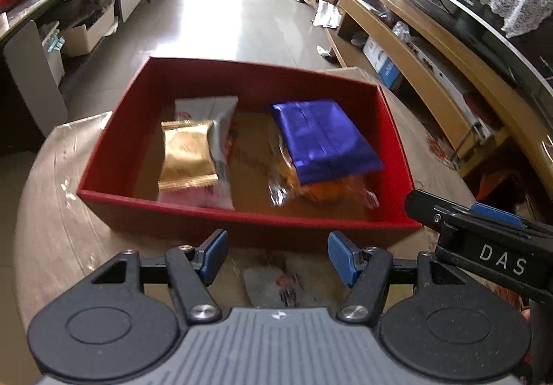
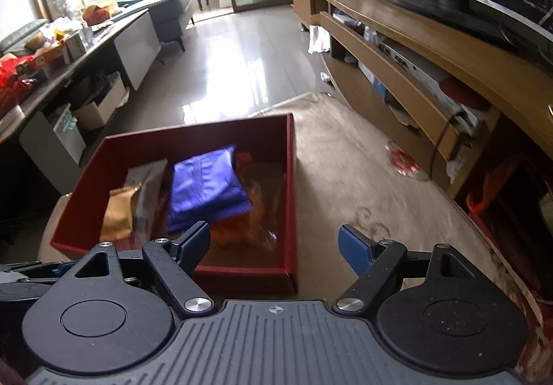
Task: Organize snacks
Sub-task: 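Lower both packets into the red box and open both tools, then move both tools back toward the sausage pack and round cracker packet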
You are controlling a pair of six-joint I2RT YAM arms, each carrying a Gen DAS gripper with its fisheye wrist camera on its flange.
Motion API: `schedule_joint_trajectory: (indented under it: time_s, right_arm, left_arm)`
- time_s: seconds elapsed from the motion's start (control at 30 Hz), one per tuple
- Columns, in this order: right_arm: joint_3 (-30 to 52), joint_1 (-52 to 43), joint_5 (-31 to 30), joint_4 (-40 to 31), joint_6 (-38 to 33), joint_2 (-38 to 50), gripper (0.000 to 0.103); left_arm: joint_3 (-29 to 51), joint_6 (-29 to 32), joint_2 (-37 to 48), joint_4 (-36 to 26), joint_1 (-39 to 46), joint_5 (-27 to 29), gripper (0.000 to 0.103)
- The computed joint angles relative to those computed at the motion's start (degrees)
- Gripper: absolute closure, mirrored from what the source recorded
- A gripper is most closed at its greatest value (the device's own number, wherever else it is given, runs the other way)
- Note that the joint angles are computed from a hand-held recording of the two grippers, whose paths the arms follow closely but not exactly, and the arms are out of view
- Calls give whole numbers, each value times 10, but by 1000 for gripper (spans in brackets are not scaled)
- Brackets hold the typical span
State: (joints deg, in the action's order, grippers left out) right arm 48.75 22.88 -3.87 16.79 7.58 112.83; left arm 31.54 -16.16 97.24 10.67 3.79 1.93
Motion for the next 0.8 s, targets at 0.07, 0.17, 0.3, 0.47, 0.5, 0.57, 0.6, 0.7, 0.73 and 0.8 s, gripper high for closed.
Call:
schedule_joint_trajectory:
  time_s: [0.07, 0.17, 0.3, 0.47, 0.5, 0.57, 0.6, 0.7, 0.73, 0.8]
  right_arm:
    - [-18, -5, -2, 7, -5, -8, 17]
    - [-33, -11, -6, 7, -11, -11, 17]
    - [-34, -15, -9, -7, -20, 3, 17]
    - [-25, -7, -6, -23, -24, 24, 17]
    - [-22, -5, -4, -27, -25, 27, 17]
    - [-13, -2, -8, -37, -24, 35, 16]
    - [-9, -1, -9, -41, -24, 39, 16]
    - [2, 5, -4, -52, -26, 50, 16]
    - [6, 7, -4, -55, -27, 53, 16]
    - [12, 10, -5, -63, -28, 58, 16]
  left_arm:
    - [-12, -3, -5, 3, -10, -7, 39]
    - [-24, -10, -4, 4, -18, -8, 39]
    - [-28, -17, 15, -3, -21, -7, 39]
    - [-26, -26, 36, -9, -8, 4, 40]
    - [-26, -26, 38, -10, -4, 6, 40]
    - [-26, -24, 41, -12, 2, 8, 40]
    - [-26, -22, 42, -14, 5, 8, 40]
    - [-28, -17, 43, -16, 14, 11, 40]
    - [-29, -13, 43, -18, 17, 11, 40]
    - [-30, -10, 43, -20, 24, 13, 40]
